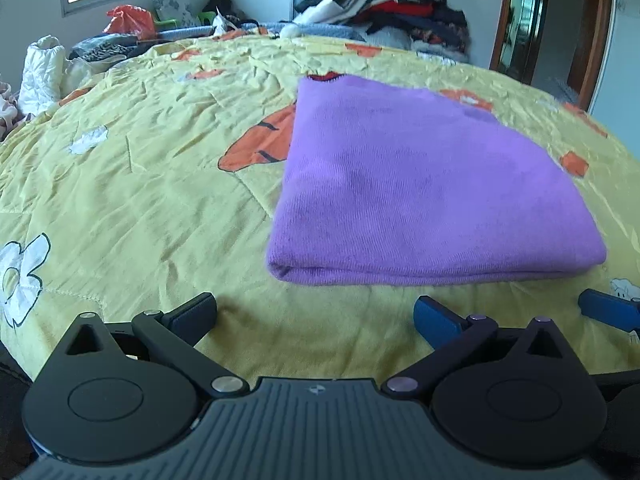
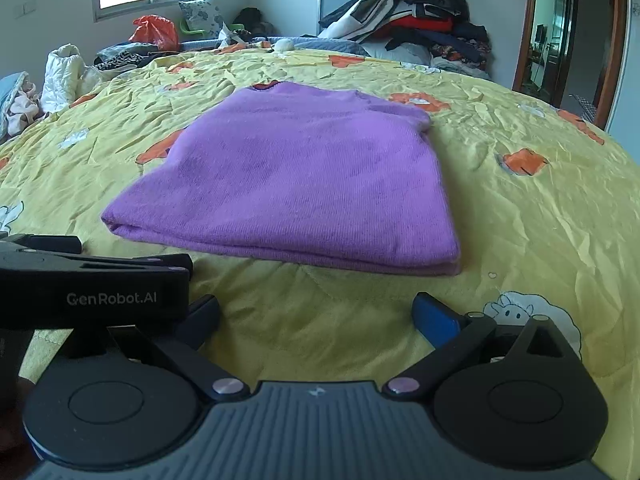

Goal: Fold small clothes

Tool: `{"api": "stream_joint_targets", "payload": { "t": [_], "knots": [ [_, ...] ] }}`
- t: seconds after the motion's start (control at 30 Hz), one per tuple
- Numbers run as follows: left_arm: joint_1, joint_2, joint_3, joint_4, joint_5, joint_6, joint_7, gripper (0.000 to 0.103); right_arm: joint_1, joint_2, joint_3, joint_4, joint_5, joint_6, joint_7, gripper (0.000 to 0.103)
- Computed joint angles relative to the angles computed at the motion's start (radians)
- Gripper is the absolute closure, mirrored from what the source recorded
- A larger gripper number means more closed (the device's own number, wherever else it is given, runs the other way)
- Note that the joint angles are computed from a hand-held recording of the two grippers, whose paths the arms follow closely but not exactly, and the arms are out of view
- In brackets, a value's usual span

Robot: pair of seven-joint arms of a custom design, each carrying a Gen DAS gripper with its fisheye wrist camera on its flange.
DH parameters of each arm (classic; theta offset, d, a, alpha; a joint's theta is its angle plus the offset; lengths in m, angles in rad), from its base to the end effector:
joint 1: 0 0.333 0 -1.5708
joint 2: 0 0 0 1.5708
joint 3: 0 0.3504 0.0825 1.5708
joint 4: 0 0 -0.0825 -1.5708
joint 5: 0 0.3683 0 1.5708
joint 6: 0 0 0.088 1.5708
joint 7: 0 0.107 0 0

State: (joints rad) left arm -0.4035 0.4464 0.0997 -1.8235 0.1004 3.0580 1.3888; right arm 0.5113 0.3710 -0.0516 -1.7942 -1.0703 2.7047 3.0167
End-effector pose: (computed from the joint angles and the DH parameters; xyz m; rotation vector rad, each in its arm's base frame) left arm 0.6605 -0.2267 0.4271 -1.5585 1.9982 -0.8439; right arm 0.5901 0.3306 0.4300 -1.6427 1.8168 -0.7940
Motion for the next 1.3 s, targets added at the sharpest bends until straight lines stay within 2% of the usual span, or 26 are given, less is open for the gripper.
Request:
{"api": "stream_joint_targets", "payload": {
  "t": [0.23, 0.67, 1.3],
  "knots": [
    [-0.022, -0.006, 0.023, 0.0, 0.023, -0.024, -0.037, 0.0, 0.0, 0.0, -0.001, -0.001, -0.001, 0.003, 0.001, 0.0],
    [0.0, -0.009, 0.0, 0.007, 0.066, -0.043, -0.076, 0.0, 0.0, 0.0, -0.002, -0.002, -0.002, 0.004, 0.001, 0.0],
    [0.004, -0.01, -0.003, 0.006, 0.079, -0.043, -0.088, 0.0, 0.0, 0.0, -0.002, -0.001, -0.003, 0.003, 0.003, 0.0]
  ]
}}
